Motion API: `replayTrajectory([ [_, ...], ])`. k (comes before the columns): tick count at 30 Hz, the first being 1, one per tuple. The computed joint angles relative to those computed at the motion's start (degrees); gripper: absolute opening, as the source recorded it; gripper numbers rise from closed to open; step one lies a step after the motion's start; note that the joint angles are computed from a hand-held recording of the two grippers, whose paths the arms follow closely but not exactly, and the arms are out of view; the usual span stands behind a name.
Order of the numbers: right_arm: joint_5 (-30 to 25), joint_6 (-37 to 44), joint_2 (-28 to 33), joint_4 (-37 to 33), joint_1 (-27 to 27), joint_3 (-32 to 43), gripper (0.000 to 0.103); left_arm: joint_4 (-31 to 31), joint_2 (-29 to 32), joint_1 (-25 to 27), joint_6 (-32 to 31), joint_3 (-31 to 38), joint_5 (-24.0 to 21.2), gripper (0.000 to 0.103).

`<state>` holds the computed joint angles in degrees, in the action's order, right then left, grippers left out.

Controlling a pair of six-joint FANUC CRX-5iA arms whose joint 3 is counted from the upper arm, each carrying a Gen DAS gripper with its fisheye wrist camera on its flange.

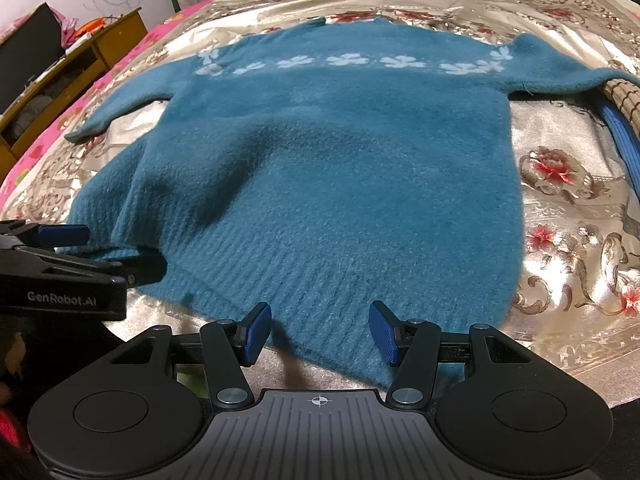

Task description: Fold small clothes

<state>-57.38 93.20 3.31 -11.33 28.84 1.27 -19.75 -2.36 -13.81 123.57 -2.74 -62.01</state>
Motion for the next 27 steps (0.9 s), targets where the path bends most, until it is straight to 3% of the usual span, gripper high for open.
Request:
replayTrajectory([
  [7, 0.09, -0.05, -0.06, 0.06, 0.02, -0.06, 0.054, -2.32, -0.37, -1.45, 4.74, 0.92, -2.37, 0.103],
  [14, 0.45, 0.11, -0.09, -0.17, -0.25, -0.05, 0.055, 2.32, 0.57, 0.28, 4.01, 1.95, -5.94, 0.103],
  [22, 0.87, -0.13, -0.37, 0.02, -0.08, -0.41, 0.055, -6.41, -0.39, -3.52, 9.16, 3.41, -6.04, 0.103],
  [27, 0.78, 0.04, -0.36, -0.02, -0.12, -0.39, 0.055, -6.33, -0.58, -2.81, 8.29, 3.11, -5.20, 0.103],
])
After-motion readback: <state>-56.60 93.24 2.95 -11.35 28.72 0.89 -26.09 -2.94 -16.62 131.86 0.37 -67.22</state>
